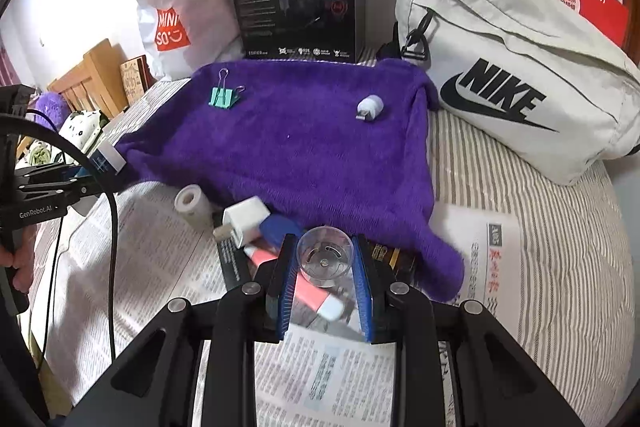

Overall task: Organize rigid objects
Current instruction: 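Set the bottle beside the clip with left gripper while right sets the cup down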

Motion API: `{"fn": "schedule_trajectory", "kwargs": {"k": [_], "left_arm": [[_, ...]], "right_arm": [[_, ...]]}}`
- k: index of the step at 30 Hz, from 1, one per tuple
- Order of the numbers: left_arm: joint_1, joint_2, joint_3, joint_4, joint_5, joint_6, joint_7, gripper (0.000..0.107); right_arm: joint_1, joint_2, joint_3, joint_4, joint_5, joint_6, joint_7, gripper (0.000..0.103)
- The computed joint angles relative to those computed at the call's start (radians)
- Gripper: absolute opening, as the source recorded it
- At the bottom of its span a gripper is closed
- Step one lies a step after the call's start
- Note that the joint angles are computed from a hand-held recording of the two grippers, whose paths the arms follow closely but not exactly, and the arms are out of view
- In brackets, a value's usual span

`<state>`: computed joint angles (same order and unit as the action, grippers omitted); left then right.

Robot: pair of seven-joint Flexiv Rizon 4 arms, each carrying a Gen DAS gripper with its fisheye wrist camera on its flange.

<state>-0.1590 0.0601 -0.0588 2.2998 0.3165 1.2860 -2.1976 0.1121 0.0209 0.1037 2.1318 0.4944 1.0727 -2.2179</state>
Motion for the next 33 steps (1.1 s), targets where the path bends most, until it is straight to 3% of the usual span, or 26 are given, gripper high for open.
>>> {"fn": "schedule_trajectory", "kwargs": {"k": [15,33], "left_arm": [[0.009,-0.044,0.020,-0.052,-0.060,0.000,0.081,0.034],[0.002,-0.155,0.065,-0.146,-0.112,-0.002,0.141,0.034]], "right_arm": [[-0.013,-0.056,0.005,-0.109,0.020,-0.001,0.024,0.027],[-0.045,-0.199,0.052,-0.203,-0.066,0.041,0.098,0.027]]}}
